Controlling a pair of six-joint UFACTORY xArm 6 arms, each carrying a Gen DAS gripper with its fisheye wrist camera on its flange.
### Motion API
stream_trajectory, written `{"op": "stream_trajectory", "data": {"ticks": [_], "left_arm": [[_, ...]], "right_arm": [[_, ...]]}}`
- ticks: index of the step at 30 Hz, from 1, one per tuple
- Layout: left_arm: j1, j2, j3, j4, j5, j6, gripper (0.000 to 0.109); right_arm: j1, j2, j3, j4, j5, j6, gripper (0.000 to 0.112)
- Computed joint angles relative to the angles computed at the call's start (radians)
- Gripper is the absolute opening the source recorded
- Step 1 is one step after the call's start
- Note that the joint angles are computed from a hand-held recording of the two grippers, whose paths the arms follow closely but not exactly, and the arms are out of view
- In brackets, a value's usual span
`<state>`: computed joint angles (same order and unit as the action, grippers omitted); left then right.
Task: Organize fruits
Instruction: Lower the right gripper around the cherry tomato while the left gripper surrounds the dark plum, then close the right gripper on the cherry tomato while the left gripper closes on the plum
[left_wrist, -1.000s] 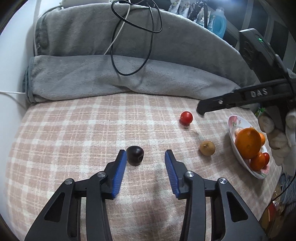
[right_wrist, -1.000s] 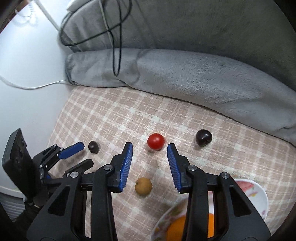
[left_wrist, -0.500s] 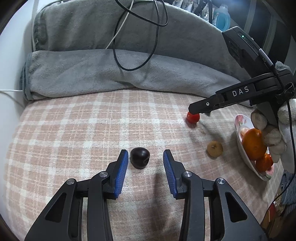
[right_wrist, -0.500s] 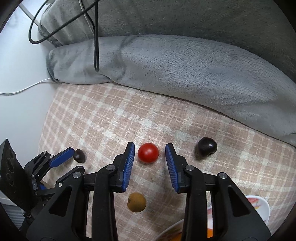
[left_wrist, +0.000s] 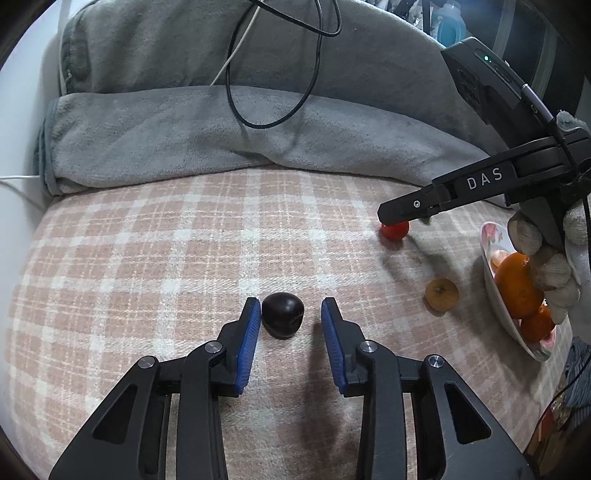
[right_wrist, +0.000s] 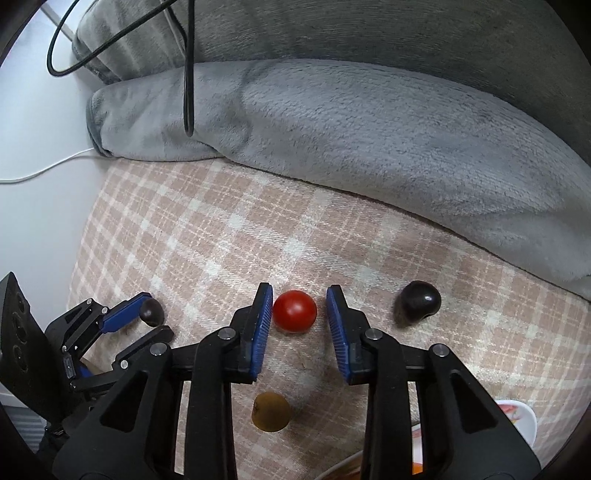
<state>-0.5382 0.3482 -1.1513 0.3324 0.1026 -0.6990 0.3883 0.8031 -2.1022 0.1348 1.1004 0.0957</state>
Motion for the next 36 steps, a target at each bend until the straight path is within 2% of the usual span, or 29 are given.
{"op": "stream_trajectory", "data": {"ticks": [6, 9, 15, 23, 27, 36], "left_arm": [[0.005, 0.015, -0.019, 0.057, 0.013, -0.049, 0.021], [0.009, 0.003, -0.002, 0.056, 0.003, -0.054, 0.02], [0.013, -0.018, 0.007, 0.161, 0.002, -0.154, 0.02], [0.015, -0.07, 0.032, 0.307, -0.01, -0.292, 0.02], [0.005, -0.101, 0.041, 0.37, -0.013, -0.348, 0.02], [-0.044, -0.139, 0.024, 0.419, -0.021, -0.383, 0.02]], "right_arm": [[0.009, 0.027, -0.033, -0.019, 0.01, -0.009, 0.026], [0.007, 0.024, -0.023, -0.012, 0.001, -0.008, 0.026], [-0.001, -0.041, 0.065, 0.018, -0.046, -0.03, 0.026], [0.024, -0.197, 0.257, 0.04, -0.148, -0.03, 0.026], [0.005, -0.289, 0.357, 0.061, -0.19, -0.07, 0.026], [-0.033, -0.534, 0.618, 0.084, -0.307, -0.102, 0.026]]}}
